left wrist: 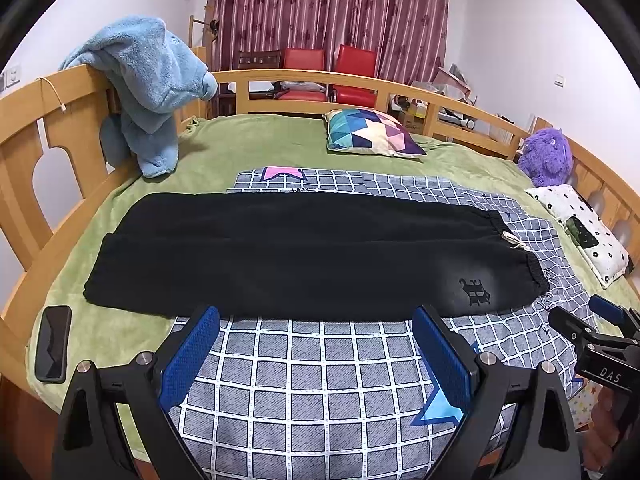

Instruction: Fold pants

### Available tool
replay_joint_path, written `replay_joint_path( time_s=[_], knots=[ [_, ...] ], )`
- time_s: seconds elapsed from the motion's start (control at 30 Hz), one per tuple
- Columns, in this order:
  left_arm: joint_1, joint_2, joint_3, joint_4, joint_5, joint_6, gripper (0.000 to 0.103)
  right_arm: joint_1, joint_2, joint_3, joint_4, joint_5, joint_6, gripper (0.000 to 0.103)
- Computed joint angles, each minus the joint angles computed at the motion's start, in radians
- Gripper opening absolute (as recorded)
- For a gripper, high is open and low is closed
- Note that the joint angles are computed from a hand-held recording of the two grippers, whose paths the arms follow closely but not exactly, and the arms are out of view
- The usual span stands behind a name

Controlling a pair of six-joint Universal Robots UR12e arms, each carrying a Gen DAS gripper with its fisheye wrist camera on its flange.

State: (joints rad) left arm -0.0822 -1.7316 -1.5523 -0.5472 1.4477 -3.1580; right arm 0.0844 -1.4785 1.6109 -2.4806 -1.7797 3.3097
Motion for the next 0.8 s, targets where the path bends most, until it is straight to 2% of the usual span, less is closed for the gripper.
replay_joint_path(
  time_s=[0.43,0.57,0.63,0.8],
  knots=[
    [-0.007,0.001,0.001,0.003,0.000,-0.001,0.097,-0.002,0.002,-0.001,0.004,0.010,-0.001,0.100],
    [-0.004,-0.001,0.000,0.013,-0.023,-0.010,0.097,-0.002,0.003,-0.001,0.000,0.016,-0.002,0.100],
    [0.001,0.002,0.007,-0.028,-0.040,-0.013,0.097,-0.003,0.005,-0.003,0.004,0.019,0.001,0.100],
    [0.009,0.001,0.007,-0.024,-0.074,-0.034,0.097,-0.014,-0.003,0.011,-0.025,0.060,0.017,0.100]
  ],
)
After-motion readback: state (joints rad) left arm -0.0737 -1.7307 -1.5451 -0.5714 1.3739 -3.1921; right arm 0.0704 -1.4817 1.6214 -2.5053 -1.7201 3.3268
